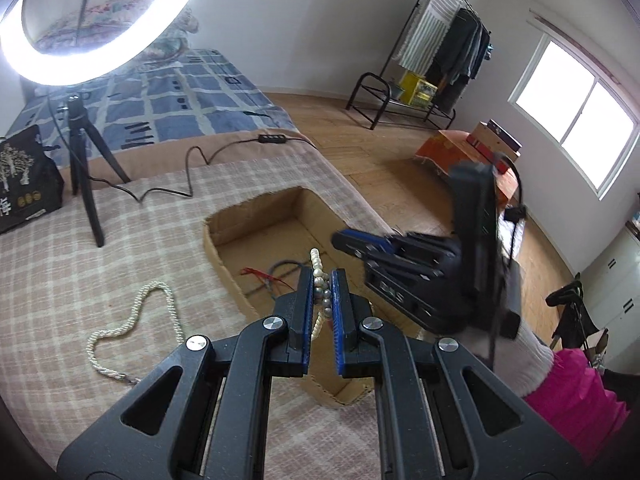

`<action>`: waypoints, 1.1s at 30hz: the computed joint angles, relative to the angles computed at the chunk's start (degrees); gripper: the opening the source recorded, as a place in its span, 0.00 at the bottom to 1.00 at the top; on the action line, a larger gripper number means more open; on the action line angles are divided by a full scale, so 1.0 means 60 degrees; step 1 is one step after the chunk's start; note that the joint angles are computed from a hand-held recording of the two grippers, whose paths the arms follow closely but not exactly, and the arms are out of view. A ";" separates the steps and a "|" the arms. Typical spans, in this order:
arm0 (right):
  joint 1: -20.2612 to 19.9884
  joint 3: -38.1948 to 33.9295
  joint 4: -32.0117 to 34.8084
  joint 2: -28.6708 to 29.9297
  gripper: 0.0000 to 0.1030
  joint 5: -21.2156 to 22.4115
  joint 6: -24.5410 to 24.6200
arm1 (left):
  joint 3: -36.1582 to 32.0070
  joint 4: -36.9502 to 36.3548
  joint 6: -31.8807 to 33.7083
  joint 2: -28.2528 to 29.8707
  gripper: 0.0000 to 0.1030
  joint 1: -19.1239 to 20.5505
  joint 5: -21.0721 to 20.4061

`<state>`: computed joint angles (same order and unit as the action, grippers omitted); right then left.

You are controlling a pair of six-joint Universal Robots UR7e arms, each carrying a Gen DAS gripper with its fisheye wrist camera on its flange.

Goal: Organize jewelry
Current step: 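Lift and carry the pearl strand and earring over the cardboard box with both tools, then open the left tool dropping the strand while the right tool releases the earring into the box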

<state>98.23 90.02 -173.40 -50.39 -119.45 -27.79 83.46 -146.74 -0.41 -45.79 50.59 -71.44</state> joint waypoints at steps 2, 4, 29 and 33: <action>-0.0097 -0.0209 0.0132 0.0084 0.06 0.0144 0.0085 | -0.0007 0.0046 -0.0019 0.0101 0.06 -0.0039 -0.0102; -0.0191 -0.0410 0.0253 0.0170 0.06 0.0283 0.0167 | 0.0003 0.0110 -0.0047 0.0173 0.06 -0.0058 -0.0199; -0.0688 -0.1056 0.0316 0.0575 0.55 0.0658 0.0803 | 0.0183 0.0522 -0.0010 0.0603 0.42 -0.0096 -0.0371; -0.0613 -0.1068 0.0039 0.0615 0.72 0.0412 0.0822 | 0.0252 0.0577 0.0003 0.0525 0.42 -0.0108 -0.0281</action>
<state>94.55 83.61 -173.16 -46.70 -116.98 -22.86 84.97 -143.27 -0.39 -42.64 49.94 -73.12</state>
